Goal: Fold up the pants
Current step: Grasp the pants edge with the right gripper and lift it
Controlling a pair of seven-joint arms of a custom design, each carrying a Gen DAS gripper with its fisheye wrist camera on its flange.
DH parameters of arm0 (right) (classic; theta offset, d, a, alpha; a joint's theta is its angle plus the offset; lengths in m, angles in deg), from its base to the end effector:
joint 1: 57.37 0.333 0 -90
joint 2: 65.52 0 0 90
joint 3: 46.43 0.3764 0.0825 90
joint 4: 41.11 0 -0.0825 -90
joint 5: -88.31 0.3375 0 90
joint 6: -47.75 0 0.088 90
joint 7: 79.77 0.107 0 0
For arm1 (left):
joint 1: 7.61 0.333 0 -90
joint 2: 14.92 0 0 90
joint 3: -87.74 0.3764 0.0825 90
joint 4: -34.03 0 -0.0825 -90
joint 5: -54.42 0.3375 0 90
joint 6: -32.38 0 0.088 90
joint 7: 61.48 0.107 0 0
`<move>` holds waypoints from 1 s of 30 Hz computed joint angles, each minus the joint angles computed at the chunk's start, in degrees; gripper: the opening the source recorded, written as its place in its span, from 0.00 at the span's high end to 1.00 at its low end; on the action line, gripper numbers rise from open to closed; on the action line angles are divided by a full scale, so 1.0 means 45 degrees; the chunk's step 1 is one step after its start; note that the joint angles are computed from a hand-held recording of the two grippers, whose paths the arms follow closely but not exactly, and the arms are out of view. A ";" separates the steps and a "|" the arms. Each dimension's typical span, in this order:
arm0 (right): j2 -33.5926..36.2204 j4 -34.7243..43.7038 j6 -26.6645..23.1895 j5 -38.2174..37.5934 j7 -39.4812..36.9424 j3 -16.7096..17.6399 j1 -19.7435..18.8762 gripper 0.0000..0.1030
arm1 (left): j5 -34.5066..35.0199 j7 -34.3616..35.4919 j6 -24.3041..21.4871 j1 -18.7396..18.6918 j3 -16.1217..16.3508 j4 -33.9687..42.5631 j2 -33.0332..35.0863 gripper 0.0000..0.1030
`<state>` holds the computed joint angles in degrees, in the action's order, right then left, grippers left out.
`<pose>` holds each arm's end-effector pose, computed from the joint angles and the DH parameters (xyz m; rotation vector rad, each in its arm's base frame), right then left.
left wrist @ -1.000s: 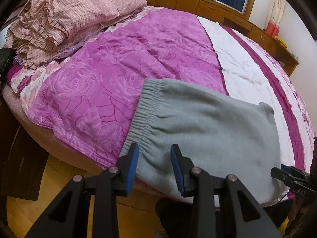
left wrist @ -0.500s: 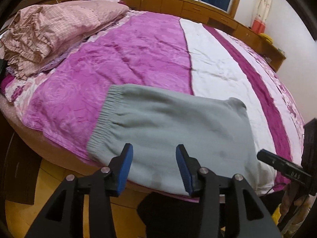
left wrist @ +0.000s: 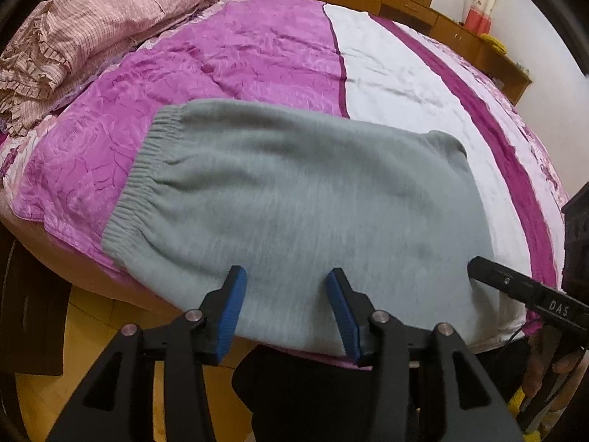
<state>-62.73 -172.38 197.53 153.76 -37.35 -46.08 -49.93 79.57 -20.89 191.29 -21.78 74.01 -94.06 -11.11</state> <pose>0.5034 0.0485 0.4410 -1.7320 1.6941 0.0968 0.4677 -0.2656 0.4819 -1.9793 1.9658 -0.6235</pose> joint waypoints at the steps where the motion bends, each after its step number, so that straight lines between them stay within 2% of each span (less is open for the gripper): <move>1: 0.0057 0.0021 -0.0102 0.0328 -0.0367 -0.0001 -0.0032 0.50 | -0.0041 0.0038 0.0004 0.0001 -0.0011 -0.0006 0.0011 0.50; 4: 0.0151 0.0031 -0.0182 0.1213 -0.1352 0.0034 -0.0062 0.44 | 0.0029 -0.0013 0.0085 -0.0008 -0.0006 -0.0055 0.0026 0.49; 7: 0.0134 0.0039 -0.0199 0.1019 -0.1270 0.0037 -0.0016 0.44 | 0.0152 -0.0203 0.0122 -0.0023 0.0011 -0.0076 0.0024 0.48; 9: 0.0077 0.0178 -0.0862 0.0893 -0.0816 -0.0066 -0.0139 0.44 | 0.0100 -0.0224 0.0124 -0.0022 -0.0005 -0.0108 0.0005 0.47; 11: 0.0035 0.0237 -0.1660 0.1613 -0.1152 -0.0155 -0.0323 0.44 | -0.0082 -0.0154 0.0116 -0.0010 -0.0030 -0.0140 -0.0029 0.47; 19: 0.0371 0.0297 -0.2072 0.2567 -0.1487 -0.0211 -0.0488 0.48 | -0.0327 0.0055 0.0131 0.0009 -0.0046 -0.0143 -0.0014 0.45; 22: 0.0383 0.0255 -0.1733 0.2868 -0.1922 -0.0105 -0.0407 0.49 | -0.0284 0.0005 0.0159 0.0003 -0.0030 -0.0150 -0.0001 0.45; 24: 0.0323 0.0197 -0.1379 0.2936 -0.2016 -0.0057 -0.0319 0.57 | -0.0230 -0.0022 0.0151 0.0002 -0.0021 -0.0152 -0.0009 0.45; 25: 0.0286 0.0149 -0.1183 0.2873 -0.1866 -0.0056 -0.0287 0.74 | -0.0284 0.0033 0.0166 0.0014 -0.0026 -0.0162 -0.0009 0.45; 26: 0.0268 0.0141 -0.1285 0.2884 -0.1659 -0.0104 -0.0333 0.82 | -0.0296 0.0054 0.0164 0.0018 -0.0027 -0.0169 -0.0014 0.45; 28: 0.0237 0.0149 -0.2379 0.3661 -0.1666 -0.0320 -0.0676 0.87 | -0.0376 0.0146 0.0190 0.0034 -0.0033 -0.0184 -0.0020 0.45; 30: 0.0171 0.0151 -0.2697 0.4000 -0.1925 -0.0370 -0.0786 0.87 | -0.0355 0.0074 0.0189 0.0021 -0.0030 -0.0177 -0.0014 0.45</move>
<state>-61.96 -171.70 185.39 171.76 -46.01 -47.75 -53.47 77.97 -20.56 192.14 -21.68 73.88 -94.85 -11.17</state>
